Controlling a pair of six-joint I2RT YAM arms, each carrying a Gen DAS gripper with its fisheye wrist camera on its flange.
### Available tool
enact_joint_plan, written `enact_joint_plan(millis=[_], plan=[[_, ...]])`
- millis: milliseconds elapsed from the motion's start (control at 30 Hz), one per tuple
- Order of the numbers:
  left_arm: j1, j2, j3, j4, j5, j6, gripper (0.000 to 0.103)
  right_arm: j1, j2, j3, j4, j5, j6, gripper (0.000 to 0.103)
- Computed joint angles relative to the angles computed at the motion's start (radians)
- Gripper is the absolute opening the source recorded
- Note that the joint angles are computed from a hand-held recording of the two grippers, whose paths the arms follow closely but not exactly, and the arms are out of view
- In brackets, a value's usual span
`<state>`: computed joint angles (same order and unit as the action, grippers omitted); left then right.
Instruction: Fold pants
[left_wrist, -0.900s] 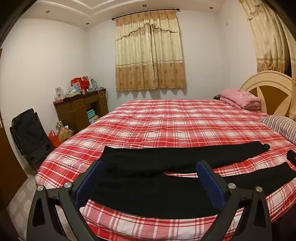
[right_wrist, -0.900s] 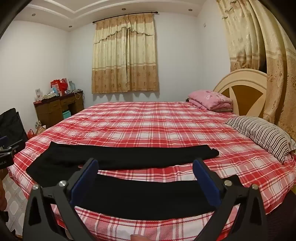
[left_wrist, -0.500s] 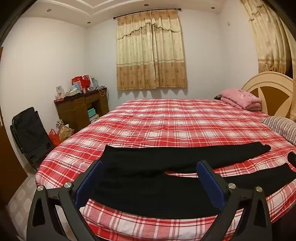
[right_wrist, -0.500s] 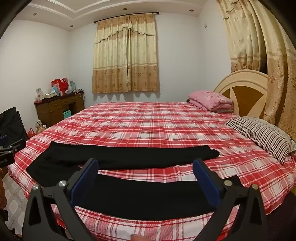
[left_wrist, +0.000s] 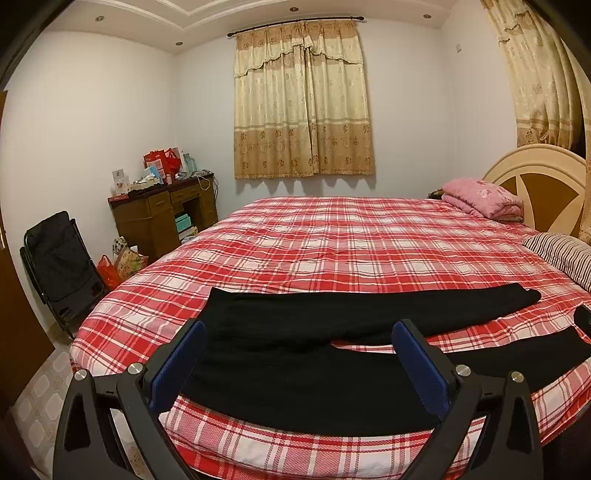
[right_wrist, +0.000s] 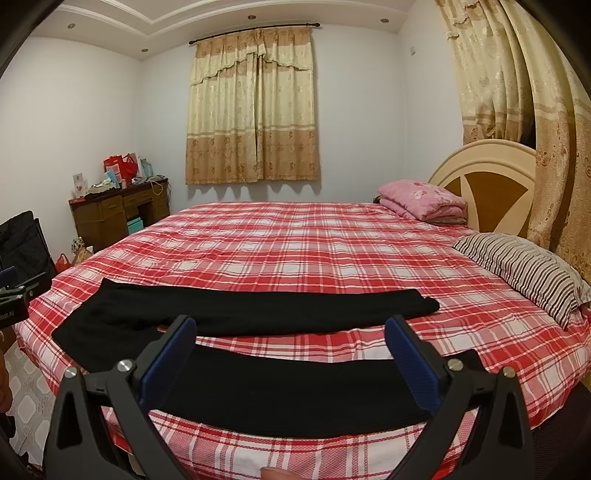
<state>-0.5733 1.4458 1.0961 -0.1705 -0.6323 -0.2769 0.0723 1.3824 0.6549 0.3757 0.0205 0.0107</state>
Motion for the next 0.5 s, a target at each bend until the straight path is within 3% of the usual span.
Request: enact_joint_plan(millis=[500], plan=[[0.005, 0.006, -0.005, 0.009, 0.005, 0.001, 0.102, 0.008, -0.003, 0.000, -0.006, 0.008, -0.001, 0.103]])
